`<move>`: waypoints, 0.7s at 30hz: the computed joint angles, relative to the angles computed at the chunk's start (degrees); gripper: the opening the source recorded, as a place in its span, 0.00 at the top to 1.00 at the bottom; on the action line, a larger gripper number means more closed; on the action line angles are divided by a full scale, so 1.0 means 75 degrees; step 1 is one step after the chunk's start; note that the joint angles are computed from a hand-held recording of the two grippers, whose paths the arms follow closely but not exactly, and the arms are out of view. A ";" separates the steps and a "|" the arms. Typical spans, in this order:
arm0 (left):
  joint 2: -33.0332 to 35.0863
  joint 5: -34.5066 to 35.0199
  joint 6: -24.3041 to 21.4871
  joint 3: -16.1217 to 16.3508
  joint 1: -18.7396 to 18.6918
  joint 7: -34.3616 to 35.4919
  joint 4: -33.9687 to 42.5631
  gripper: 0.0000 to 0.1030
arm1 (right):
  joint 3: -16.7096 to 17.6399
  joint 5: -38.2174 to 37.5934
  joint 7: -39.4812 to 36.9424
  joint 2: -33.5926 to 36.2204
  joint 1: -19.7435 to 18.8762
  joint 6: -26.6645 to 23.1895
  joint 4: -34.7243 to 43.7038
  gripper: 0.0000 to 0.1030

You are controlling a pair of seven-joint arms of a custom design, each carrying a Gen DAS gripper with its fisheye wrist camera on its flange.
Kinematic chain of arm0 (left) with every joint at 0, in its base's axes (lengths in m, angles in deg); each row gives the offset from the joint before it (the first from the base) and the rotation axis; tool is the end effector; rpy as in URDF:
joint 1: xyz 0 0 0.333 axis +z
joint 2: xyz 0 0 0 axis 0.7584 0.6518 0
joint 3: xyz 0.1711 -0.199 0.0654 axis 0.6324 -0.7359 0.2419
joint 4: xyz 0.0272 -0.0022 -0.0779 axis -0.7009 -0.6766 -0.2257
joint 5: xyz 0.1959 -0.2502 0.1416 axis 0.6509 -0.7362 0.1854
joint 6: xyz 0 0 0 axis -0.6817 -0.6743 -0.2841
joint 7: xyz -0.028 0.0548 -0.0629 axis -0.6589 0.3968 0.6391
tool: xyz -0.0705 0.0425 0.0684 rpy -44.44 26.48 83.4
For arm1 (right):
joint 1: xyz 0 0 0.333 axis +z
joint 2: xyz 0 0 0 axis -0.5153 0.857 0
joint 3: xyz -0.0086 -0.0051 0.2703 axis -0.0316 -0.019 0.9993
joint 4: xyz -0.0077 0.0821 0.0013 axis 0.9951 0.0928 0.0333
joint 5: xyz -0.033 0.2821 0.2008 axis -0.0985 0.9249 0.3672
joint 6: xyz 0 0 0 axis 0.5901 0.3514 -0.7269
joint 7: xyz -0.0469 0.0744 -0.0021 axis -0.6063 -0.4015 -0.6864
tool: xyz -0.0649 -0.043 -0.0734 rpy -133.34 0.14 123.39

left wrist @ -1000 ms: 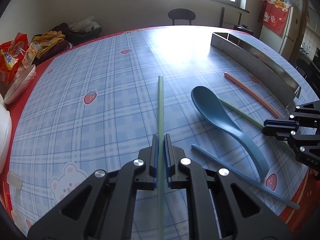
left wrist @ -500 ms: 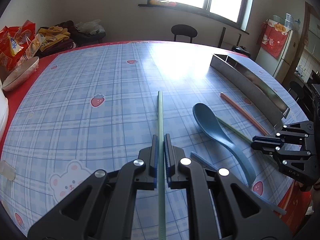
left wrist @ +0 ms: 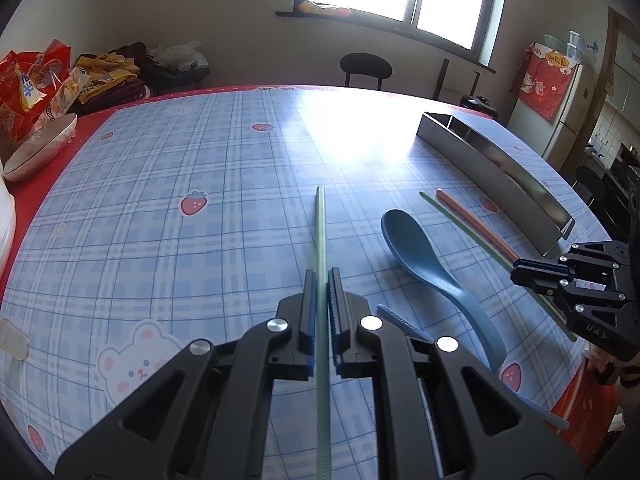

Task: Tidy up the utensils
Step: 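Carry both green chopsticks into the steel caddy with both grippers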

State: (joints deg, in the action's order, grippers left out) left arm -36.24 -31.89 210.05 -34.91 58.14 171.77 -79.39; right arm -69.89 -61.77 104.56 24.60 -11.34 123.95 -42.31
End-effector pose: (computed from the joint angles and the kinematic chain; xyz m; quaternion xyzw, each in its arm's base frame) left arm 0.6924 -0.0730 0.3529 -0.4650 0.7957 -0.3608 0.1432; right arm 0.5937 0.1682 0.3628 -0.7106 0.5871 -0.2391 0.3053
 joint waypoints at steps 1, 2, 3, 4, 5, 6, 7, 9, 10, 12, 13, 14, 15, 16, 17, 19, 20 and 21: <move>-0.0018 -0.0045 0.0031 -0.0050 0.0047 0.0057 -0.0033 0.90 | 0.0110 0.0087 -0.0024 -0.0028 -0.0122 0.0050 -0.0044 0.94; -0.0034 -0.0086 0.0090 -0.0077 0.0067 0.0085 -0.0071 0.90 | 0.0152 0.0148 -0.0025 -0.0036 -0.0177 0.0069 -0.0059 0.94; -0.0043 -0.0129 0.0144 -0.0108 0.0092 0.0112 -0.0095 0.90 | 0.0140 0.0174 -0.0015 -0.0044 -0.0174 0.0084 -0.0074 0.94; -0.0049 -0.0193 0.0196 -0.0159 0.0132 0.0155 -0.0115 0.90 | 0.0177 0.0195 -0.0050 -0.0045 -0.0208 0.0092 -0.0074 0.94; -0.0080 -0.0282 0.0279 -0.0223 0.0190 0.0215 -0.0184 0.90 | 0.0147 0.0188 -0.0059 -0.0045 -0.0178 0.0093 -0.0071 0.94; -0.0088 -0.0351 0.0316 -0.0267 0.0233 0.0253 -0.0205 0.90 | 0.0070 0.0162 -0.0037 -0.0040 -0.0102 0.0091 -0.0067 0.94; -0.0083 -0.0423 0.0321 -0.0307 0.0278 0.0274 -0.0196 0.90 | 0.0045 0.0150 -0.0038 -0.0029 -0.0073 0.0081 -0.0052 0.94; -0.0079 -0.0598 0.0322 -0.0402 0.0380 0.0334 -0.0184 0.90 | 0.0005 0.0138 -0.0017 -0.0012 -0.0021 0.0040 -0.0013 0.94; -0.0073 -0.0727 0.0292 -0.0479 0.0459 0.0383 -0.0160 0.90 | 0.0032 0.0147 -0.0027 -0.0009 -0.0046 0.0033 -0.0009 0.94; -0.0050 -0.1103 0.0188 -0.0692 0.0688 0.0558 -0.0098 0.90 | 0.0035 0.0156 -0.0017 -0.0008 -0.0053 0.0029 -0.0005 0.94; -0.0055 -0.1369 0.0143 -0.0849 0.0846 0.0744 -0.0097 0.90 | 0.0029 0.0157 -0.0005 -0.0005 -0.0045 0.0038 -0.0005 0.94; -0.0076 -0.1618 0.0141 -0.0957 0.0951 0.0923 -0.0105 0.90 | 0.0009 0.0153 0.0011 -0.0003 -0.0030 0.0044 -0.0006 0.94; -0.0107 -0.1864 0.0173 -0.1047 0.1036 0.1128 -0.0134 0.90 | 0.0010 0.0154 0.0012 -0.0008 -0.0039 0.0058 -0.0022 0.94; -0.0129 -0.2079 0.0159 -0.1103 0.1094 0.1304 -0.0144 0.90 | 0.0036 0.0166 0.0001 -0.0006 -0.0065 0.0056 -0.0020 0.94; -0.0154 -0.2241 0.0118 -0.1103 0.1100 0.1416 -0.0145 0.90 | 0.0021 0.0166 0.0013 0.0000 -0.0054 0.0045 -0.0010 0.94; -0.0202 -0.2430 0.0028 -0.0998 0.1018 0.1561 -0.0143 0.90 | 0.0016 0.0166 0.0025 0.0012 -0.0047 0.0033 0.0009 0.94; -0.0249 -0.2490 0.0048 -0.0922 0.0948 0.1607 -0.0185 0.90 | -0.0021 0.0152 0.0051 0.0013 -0.0011 0.0029 0.0012 0.94; -0.0276 -0.2527 0.0044 -0.0849 0.0880 0.1636 -0.0200 0.90 | -0.0021 0.0149 0.0057 0.0015 -0.0012 0.0029 0.0015 0.94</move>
State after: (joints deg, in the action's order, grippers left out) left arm -38.31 -50.84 210.38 -41.28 64.74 184.04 -80.89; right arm -70.05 -60.65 104.99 24.71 -11.44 124.17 -42.20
